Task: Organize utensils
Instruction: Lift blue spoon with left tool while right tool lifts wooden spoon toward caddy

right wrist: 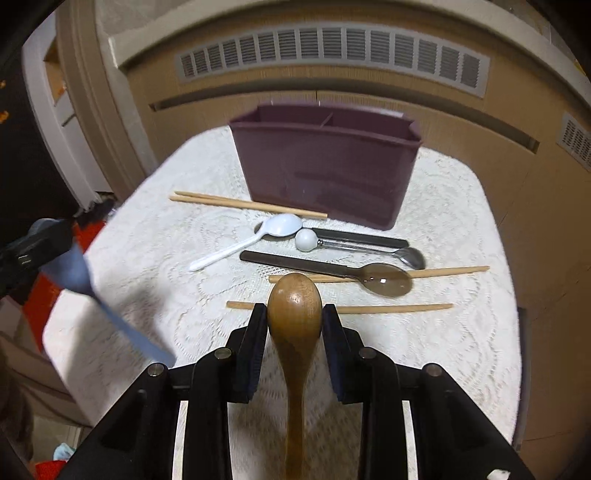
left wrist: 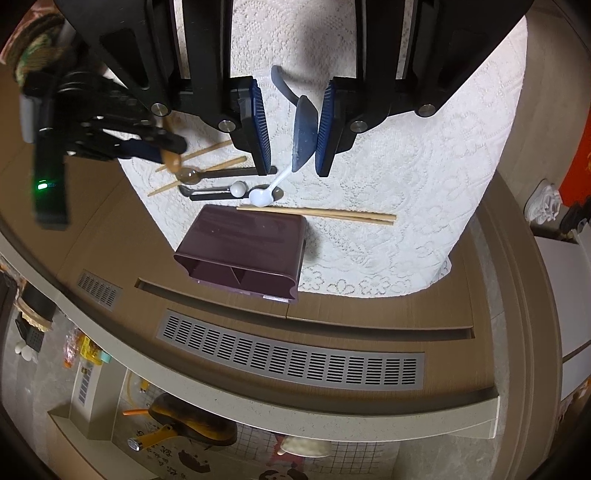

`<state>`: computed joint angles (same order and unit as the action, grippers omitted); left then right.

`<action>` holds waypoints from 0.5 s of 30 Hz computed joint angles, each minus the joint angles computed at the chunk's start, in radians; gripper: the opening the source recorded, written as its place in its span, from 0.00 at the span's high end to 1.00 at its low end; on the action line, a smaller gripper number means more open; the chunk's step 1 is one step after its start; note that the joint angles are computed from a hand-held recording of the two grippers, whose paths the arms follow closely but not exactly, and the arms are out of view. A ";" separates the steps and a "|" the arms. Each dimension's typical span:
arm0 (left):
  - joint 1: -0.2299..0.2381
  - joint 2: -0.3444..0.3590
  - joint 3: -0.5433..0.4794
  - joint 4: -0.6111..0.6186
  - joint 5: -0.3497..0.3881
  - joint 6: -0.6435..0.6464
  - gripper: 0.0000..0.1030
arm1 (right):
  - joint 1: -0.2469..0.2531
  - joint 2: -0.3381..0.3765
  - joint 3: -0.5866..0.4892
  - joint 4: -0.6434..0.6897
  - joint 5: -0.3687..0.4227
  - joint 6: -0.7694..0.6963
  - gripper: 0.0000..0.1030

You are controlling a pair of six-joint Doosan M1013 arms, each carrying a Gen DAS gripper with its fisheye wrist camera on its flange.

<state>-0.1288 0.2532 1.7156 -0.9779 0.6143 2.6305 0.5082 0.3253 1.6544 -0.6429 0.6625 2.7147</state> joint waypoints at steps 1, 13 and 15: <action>0.001 -0.001 0.001 -0.001 -0.001 0.006 0.79 | 0.001 -0.008 0.006 -0.002 -0.006 0.005 0.73; 0.003 0.003 -0.006 0.009 0.022 0.003 0.87 | 0.020 -0.071 0.029 -0.104 -0.026 0.078 0.73; 0.004 0.004 -0.002 0.018 0.023 -0.008 0.87 | 0.017 -0.071 0.032 -0.092 -0.029 0.071 0.73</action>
